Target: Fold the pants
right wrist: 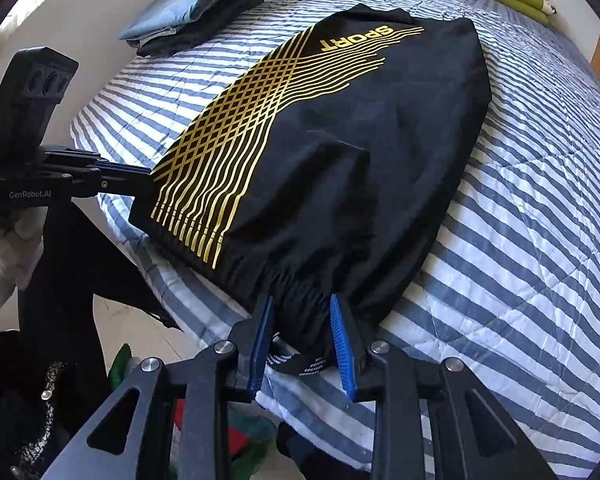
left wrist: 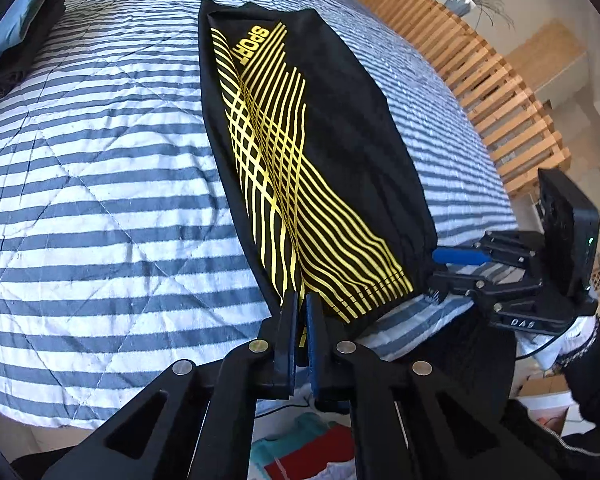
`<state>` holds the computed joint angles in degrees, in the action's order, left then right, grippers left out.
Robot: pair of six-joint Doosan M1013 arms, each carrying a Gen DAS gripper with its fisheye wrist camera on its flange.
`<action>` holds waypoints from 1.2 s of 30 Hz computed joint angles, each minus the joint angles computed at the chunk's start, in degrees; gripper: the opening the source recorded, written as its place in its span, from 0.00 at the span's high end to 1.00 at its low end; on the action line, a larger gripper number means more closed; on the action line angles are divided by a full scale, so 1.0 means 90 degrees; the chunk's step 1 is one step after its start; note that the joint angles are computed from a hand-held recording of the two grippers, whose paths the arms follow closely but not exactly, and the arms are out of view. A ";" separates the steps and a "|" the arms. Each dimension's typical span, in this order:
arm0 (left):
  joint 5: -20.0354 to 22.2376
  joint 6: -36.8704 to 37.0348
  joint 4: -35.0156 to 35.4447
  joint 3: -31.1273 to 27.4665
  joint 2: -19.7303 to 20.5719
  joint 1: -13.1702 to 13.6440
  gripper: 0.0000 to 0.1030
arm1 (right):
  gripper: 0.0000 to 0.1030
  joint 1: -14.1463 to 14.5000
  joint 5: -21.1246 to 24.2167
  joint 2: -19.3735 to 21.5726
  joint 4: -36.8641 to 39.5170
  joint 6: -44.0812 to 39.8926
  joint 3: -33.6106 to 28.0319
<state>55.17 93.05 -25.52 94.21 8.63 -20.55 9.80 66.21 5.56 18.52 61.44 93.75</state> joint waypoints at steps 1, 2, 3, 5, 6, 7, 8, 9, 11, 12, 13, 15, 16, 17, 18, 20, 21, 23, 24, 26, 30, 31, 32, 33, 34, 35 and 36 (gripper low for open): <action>-0.0055 -0.0055 0.0271 0.0007 -0.0017 -0.0078 0.96 | 0.74 0.0007 -0.0001 -0.0031 -0.0009 -0.0064 -0.0017; -0.0073 -0.0131 0.0480 -0.0005 -0.0034 -0.0127 0.94 | 0.74 -0.0016 0.0030 -0.0039 0.0087 -0.0099 -0.0057; -0.0038 -0.0148 0.0517 -0.0045 -0.0025 -0.0122 0.94 | 0.74 -0.0069 0.0077 -0.0029 0.0263 -0.0150 -0.0115; -0.0025 -0.0011 0.0449 -0.0173 -0.0022 -0.0069 0.93 | 0.74 -0.0197 0.0035 -0.0054 0.0774 -0.0234 -0.0196; -0.0124 0.0007 0.0577 -0.0237 -0.0039 -0.0075 0.92 | 0.74 -0.0235 -0.0033 -0.0051 0.0991 -0.0236 -0.0234; -0.0198 0.0063 0.0652 -0.0328 -0.0030 -0.0065 0.88 | 0.74 -0.0247 -0.0168 -0.0040 0.1143 -0.0194 -0.0264; -0.0267 0.0218 0.0600 -0.0449 0.0024 -0.0013 0.86 | 0.74 -0.0213 -0.0362 -0.0024 0.1191 -0.0082 -0.0271; -0.0277 0.0271 0.0640 -0.0621 0.0104 0.0029 0.85 | 0.74 -0.0164 -0.0640 0.0008 0.1216 0.0075 -0.0279; -0.0317 0.0217 0.0884 -0.1014 0.0351 0.0048 0.85 | 0.74 -0.0027 -0.1088 0.0112 0.1192 0.0372 -0.0278; -0.0275 0.0304 0.0905 -0.1222 0.0499 0.0052 0.85 | 0.74 0.0019 -0.1176 0.0190 0.1123 0.0523 -0.0301; -0.0234 0.0250 0.1029 -0.1474 0.0687 0.0054 0.85 | 0.74 0.0072 -0.1216 0.0288 0.0969 0.0701 -0.0326; -0.0164 0.0156 0.1057 -0.1941 0.1068 0.0097 0.85 | 0.74 0.0085 -0.1184 0.0393 0.0874 0.0863 -0.0258; -0.0096 0.0155 0.1049 -0.2176 0.1265 0.0113 0.85 | 0.74 0.0029 -0.1119 0.0428 0.1021 0.0795 -0.0170; -0.0017 0.0159 0.1022 -0.2408 0.1463 0.0121 0.85 | 0.74 -0.0030 -0.1115 0.0432 0.1154 0.0731 -0.0080; 0.0078 0.0195 0.0966 -0.2634 0.1662 0.0111 0.85 | 0.76 -0.0084 -0.1180 0.0407 0.1296 0.0635 0.0036; 0.0194 0.0081 0.1024 -0.3080 0.2070 0.0068 0.85 | 0.77 -0.0073 -0.1272 0.0350 0.1285 0.0424 0.0093; 0.0236 -0.0011 0.1061 -0.3299 0.2257 0.0066 0.85 | 0.76 -0.0018 -0.1323 0.0347 0.1135 0.0316 0.0078; 0.0344 -0.0124 0.0915 -0.3722 0.2613 0.0106 0.85 | 0.76 0.0069 -0.1475 0.0314 0.0920 0.0242 0.0133; 0.0369 -0.0238 0.0873 -0.3945 0.2804 0.0115 0.85 | 0.75 0.0088 -0.1498 0.0305 0.0880 0.0249 0.0148; 0.0448 -0.0371 0.0892 -0.4379 0.3156 0.0125 0.85 | 0.74 0.0118 -0.1426 0.0332 0.0808 0.0344 0.0093; 0.0871 -0.0737 0.1095 -0.5217 0.3763 0.0141 0.85 | 0.74 0.0049 -0.1244 0.0458 0.1046 0.0391 -0.0037; 0.0953 -0.0792 0.1042 -0.5348 0.3864 0.0161 0.85 | 0.74 0.0037 -0.1197 0.0491 0.1105 0.0381 -0.0069; 0.0975 -0.0818 0.0958 -0.5462 0.3957 0.0197 0.85 | 0.74 0.0016 -0.1162 0.0488 0.1130 0.0358 -0.0079; 0.0924 -0.0821 0.0912 -0.5545 0.4019 0.0225 0.85 | 0.74 0.0025 -0.1154 0.0512 0.1126 0.0375 -0.0107; 0.0899 -0.0814 0.0919 -0.5647 0.4079 0.0240 0.85 | 0.74 0.0035 -0.1160 0.0515 0.1116 0.0382 -0.0111; 0.0817 -0.0890 0.1138 -0.5722 0.4112 0.0224 0.85 | 0.74 0.0053 -0.1181 0.0489 0.1095 0.0376 -0.0079; 0.0742 -0.1031 0.1465 -0.5806 0.4144 0.0202 0.85 | 0.74 0.0069 -0.1198 0.0488 0.1075 0.0368 -0.0078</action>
<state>61.85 83.77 -12.34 41.95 45.93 -18.74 10.42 55.43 9.95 28.19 64.75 93.05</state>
